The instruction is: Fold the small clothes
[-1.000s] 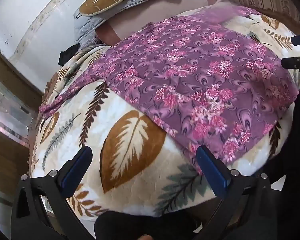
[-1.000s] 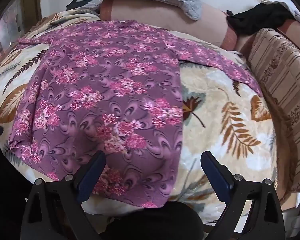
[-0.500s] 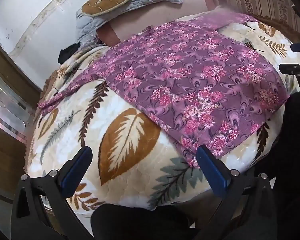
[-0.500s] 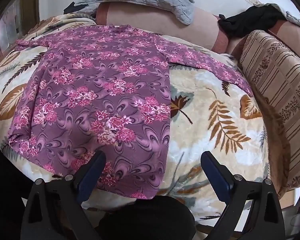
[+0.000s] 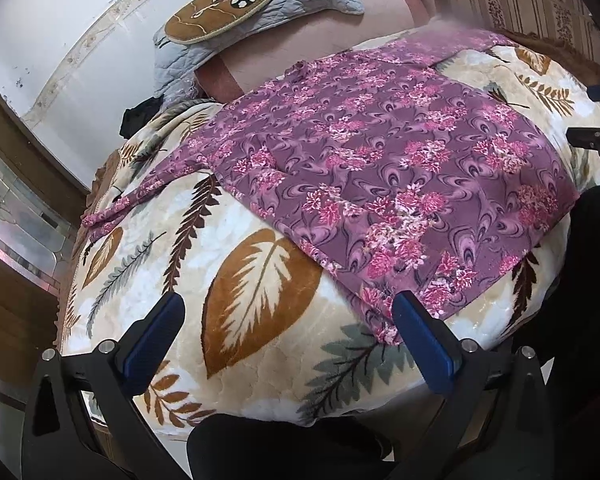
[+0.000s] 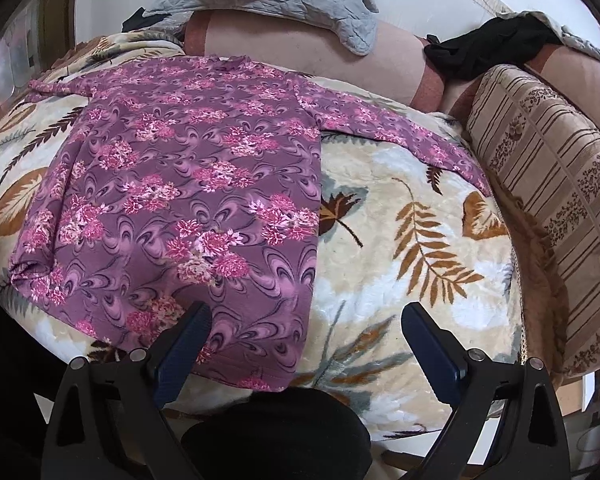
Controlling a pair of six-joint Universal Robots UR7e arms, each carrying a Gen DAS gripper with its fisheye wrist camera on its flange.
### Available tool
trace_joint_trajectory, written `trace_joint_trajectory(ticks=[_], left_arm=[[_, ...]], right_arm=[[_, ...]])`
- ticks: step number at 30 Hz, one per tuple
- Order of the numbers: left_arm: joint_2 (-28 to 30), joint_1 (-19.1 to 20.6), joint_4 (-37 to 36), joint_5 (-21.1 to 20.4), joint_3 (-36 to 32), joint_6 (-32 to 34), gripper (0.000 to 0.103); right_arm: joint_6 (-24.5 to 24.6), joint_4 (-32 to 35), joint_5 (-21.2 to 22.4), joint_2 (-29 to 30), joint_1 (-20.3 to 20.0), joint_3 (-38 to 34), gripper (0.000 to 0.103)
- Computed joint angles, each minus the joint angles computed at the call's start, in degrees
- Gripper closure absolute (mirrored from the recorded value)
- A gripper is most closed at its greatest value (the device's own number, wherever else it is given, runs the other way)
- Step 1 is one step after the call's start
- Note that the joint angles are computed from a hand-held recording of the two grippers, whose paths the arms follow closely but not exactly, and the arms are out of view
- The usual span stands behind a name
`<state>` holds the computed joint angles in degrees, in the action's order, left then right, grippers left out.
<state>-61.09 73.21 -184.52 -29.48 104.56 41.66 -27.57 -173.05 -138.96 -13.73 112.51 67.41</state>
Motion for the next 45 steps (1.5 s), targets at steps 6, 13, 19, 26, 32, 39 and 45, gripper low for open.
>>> trace_joint_trajectory(ticks=[6,13,19,26,32,39,45], left_arm=[[-0.80,0.70,4.74,0.19,-0.91,-5.42,0.000],[-1.00,0.70,7.63,-0.44,-2.26,-8.24,0.000],[-0.66,0.56,9.71,-1.36,-3.70,-9.60,0.000],[-1.20,0.66,14.41,-3.07,-4.50,-14.20,0.000],[-1.21,0.74,15.63,-3.18,-4.60,-15.14,0.000],[-1.36,1.06,18.39,-3.46,-5.15,-17.55,0.000],[-1.14,1.20,20.02,-3.48,-5.67,-18.66,0.000]], right_arm=[[0.47,0.17,-0.13,-0.17,-0.24,0.12,0.006],[1.34,0.56,-0.05,-0.21,-0.49,0.01,0.006],[1.45,0.79,-0.25,-0.15,-0.59,0.02,0.006],[1.91,0.66,-0.15,-0.37,-0.56,0.11,0.006],[2.10,0.38,0.55,-0.38,-0.63,0.22,0.006],[2.15,0.61,1.52,-0.32,-0.83,0.26,0.006],[2.88,0.73,2.07,-0.51,-1.17,0.55,0.006]])
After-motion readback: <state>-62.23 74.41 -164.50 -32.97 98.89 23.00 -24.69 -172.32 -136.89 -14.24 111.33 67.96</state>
